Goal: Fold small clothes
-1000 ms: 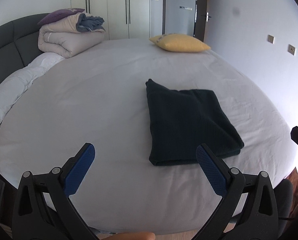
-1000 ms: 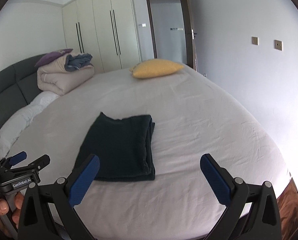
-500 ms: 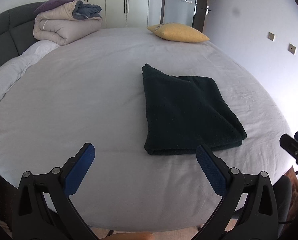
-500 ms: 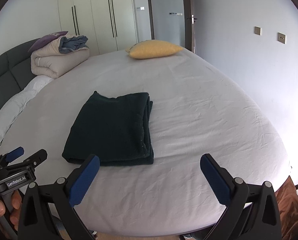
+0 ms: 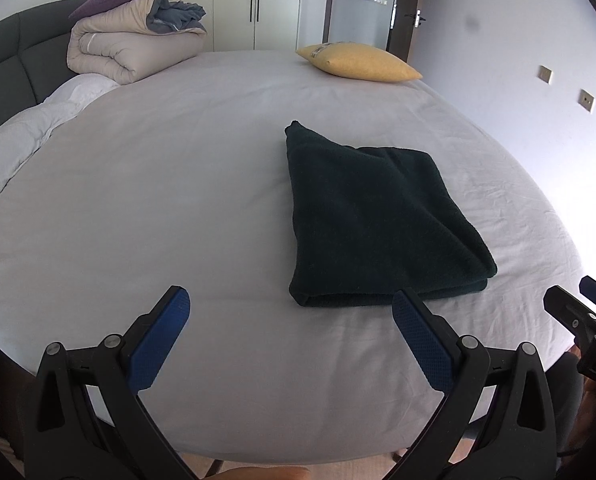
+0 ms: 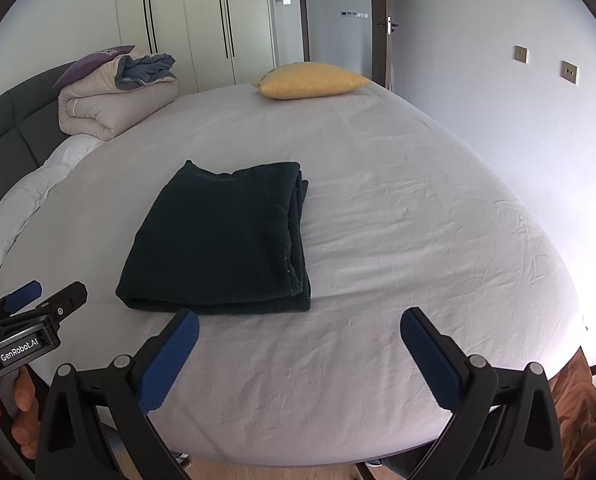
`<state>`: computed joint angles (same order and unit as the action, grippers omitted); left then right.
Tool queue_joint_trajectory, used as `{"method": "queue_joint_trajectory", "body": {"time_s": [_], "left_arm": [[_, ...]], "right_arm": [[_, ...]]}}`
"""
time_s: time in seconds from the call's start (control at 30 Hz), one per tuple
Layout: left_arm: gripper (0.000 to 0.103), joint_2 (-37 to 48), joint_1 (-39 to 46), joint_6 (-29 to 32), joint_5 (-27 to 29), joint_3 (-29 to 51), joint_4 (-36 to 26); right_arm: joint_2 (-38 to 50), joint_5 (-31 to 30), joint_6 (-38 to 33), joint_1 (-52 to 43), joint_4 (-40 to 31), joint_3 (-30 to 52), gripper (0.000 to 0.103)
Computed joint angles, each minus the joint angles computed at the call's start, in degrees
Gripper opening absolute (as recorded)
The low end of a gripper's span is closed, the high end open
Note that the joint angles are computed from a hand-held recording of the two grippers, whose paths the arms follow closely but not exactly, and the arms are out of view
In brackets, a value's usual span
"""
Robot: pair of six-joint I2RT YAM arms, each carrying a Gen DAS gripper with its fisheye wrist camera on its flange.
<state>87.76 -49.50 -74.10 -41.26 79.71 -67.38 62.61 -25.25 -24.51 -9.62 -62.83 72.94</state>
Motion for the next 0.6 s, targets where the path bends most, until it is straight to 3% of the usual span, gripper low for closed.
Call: {"method": "queue_joint_trajectory", "body": {"time_s": [0.6], "left_arm": [[0.103,0.08,0.16,0.11,0.27,-0.37,0.58]], "right_arm": [[0.27,0.26,0.08,0.22,0.62,-0.65,0.103]]}}
